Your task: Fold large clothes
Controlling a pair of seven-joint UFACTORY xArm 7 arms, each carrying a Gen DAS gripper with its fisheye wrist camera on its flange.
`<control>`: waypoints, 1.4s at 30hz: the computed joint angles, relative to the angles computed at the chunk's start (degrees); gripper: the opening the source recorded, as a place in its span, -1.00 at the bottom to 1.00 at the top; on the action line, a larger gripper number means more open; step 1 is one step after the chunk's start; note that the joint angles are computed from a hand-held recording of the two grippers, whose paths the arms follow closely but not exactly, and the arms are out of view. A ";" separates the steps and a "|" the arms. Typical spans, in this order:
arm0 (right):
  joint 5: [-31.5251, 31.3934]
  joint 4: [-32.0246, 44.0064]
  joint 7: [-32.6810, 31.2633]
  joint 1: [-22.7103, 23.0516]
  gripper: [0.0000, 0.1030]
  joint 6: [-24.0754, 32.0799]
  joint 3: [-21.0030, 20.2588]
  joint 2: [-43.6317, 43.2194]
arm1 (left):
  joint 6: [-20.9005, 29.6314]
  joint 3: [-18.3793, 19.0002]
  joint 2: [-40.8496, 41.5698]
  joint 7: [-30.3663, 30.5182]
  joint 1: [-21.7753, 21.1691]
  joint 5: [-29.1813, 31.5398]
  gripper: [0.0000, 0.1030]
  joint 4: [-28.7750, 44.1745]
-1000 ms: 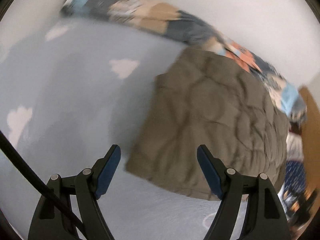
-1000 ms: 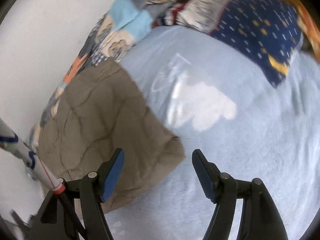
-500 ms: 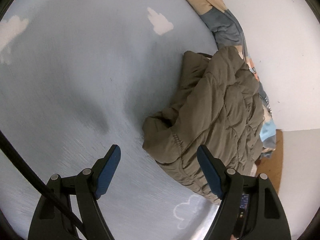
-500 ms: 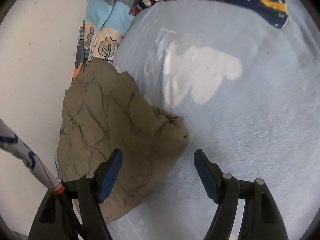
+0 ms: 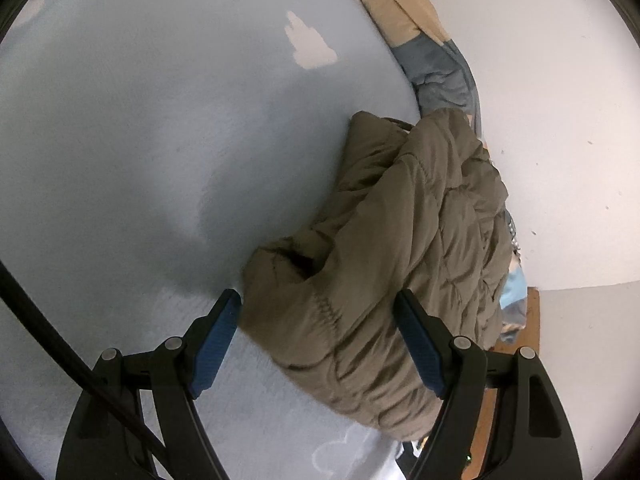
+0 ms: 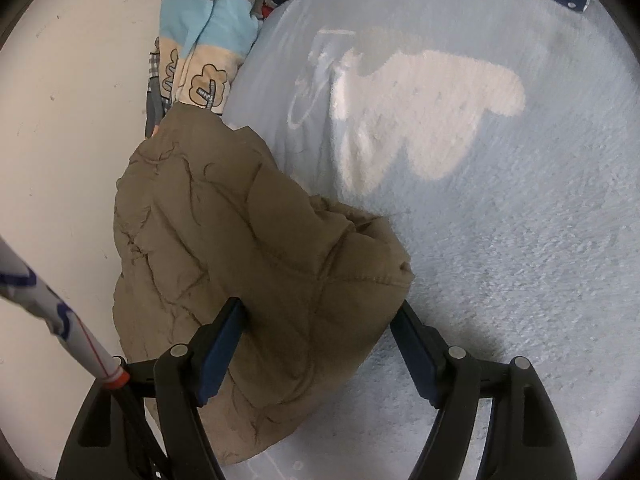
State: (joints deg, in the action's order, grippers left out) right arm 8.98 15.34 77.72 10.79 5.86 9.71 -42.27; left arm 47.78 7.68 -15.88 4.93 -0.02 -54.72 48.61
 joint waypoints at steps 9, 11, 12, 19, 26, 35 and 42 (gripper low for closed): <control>1.72 -2.15 -2.75 5.09 0.38 -10.64 -5.43 4.32 | -6.37 -1.82 1.92 4.04 -1.54 -2.46 0.41 0.30; 1.80 -1.41 -2.98 3.93 0.11 -9.36 -4.41 4.27 | -7.41 -2.28 1.41 4.78 -1.72 -0.54 0.25 0.58; 1.46 -0.79 -3.22 2.80 -0.06 -7.84 -3.39 3.79 | -7.96 -2.50 1.07 4.68 -1.79 0.77 0.16 0.65; -9.89 12.43 -5.28 -8.38 -0.32 15.60 7.64 2.73 | -14.17 -7.38 -2.28 -2.21 -1.94 23.45 -0.07 0.47; -21.71 22.28 -5.74 -9.29 -0.33 29.70 11.46 5.36 | -17.01 -8.17 -4.64 -6.98 -3.25 37.66 -0.14 -0.22; -27.76 27.40 -6.32 -6.29 -0.35 36.74 12.04 6.25 | -15.60 -6.38 -8.37 -8.51 -5.19 40.45 -0.17 -0.38; -28.04 29.19 -7.06 -3.49 -0.35 40.32 12.39 3.07 | -13.30 -4.43 -13.81 -6.79 -5.76 39.66 -0.18 -0.97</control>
